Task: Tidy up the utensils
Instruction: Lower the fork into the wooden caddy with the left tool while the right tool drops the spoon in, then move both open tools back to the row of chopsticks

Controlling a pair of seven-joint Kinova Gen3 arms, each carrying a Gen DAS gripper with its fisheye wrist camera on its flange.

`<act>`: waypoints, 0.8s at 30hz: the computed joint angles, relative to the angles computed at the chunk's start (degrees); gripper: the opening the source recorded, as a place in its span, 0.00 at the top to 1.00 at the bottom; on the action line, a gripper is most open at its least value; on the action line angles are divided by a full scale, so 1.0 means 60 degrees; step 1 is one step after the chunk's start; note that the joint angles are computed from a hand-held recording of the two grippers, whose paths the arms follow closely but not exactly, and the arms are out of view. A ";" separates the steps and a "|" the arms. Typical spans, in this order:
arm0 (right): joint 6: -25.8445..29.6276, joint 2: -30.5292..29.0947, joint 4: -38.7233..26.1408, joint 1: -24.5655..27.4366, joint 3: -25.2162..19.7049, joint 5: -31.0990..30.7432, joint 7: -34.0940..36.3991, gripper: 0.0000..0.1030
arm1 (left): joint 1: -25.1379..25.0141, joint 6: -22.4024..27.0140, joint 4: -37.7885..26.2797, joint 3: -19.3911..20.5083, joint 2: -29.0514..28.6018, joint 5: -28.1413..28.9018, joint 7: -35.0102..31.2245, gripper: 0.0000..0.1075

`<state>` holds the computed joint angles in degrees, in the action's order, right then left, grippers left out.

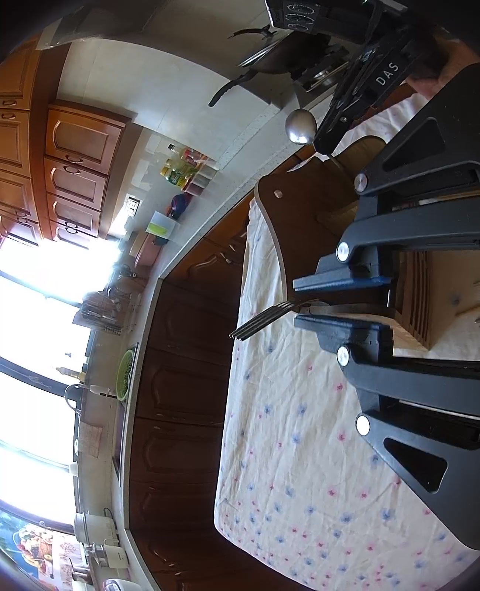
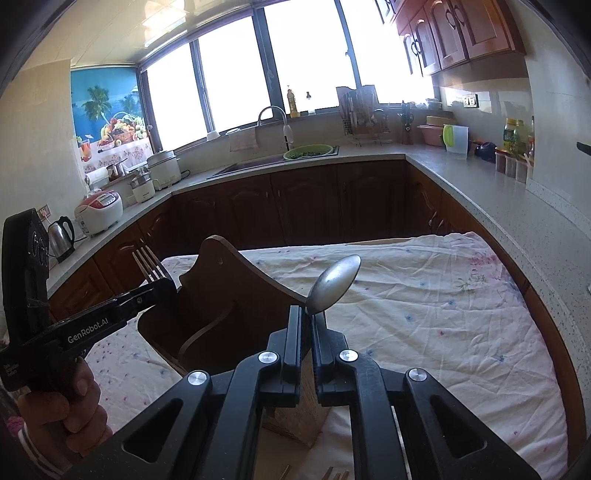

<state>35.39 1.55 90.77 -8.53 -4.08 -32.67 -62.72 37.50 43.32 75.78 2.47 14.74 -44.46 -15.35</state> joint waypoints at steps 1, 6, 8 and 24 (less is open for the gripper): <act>0.0015 -0.0051 0.0020 0.0022 0.0016 -0.0084 -0.0003 0.92 | 0.0054 0.0006 0.0066 -0.0029 -0.0080 -0.0078 0.0120 0.71; -0.0065 -0.0479 0.0397 0.0203 0.0309 -0.1139 0.0551 0.49 | 0.0479 0.0523 0.0345 0.0071 -0.0517 -0.1070 0.1030 0.35; -0.0076 -0.0707 0.0613 0.0246 0.0513 -0.1621 0.0808 0.40 | 0.0657 0.0968 0.0555 0.0238 -0.0720 -0.1624 0.1566 0.23; -0.0250 -0.3067 0.3299 -0.0141 0.1774 -0.1298 -0.0213 0.04 | 0.0873 0.3339 0.2333 0.2401 -0.1662 -0.1789 0.3639 0.21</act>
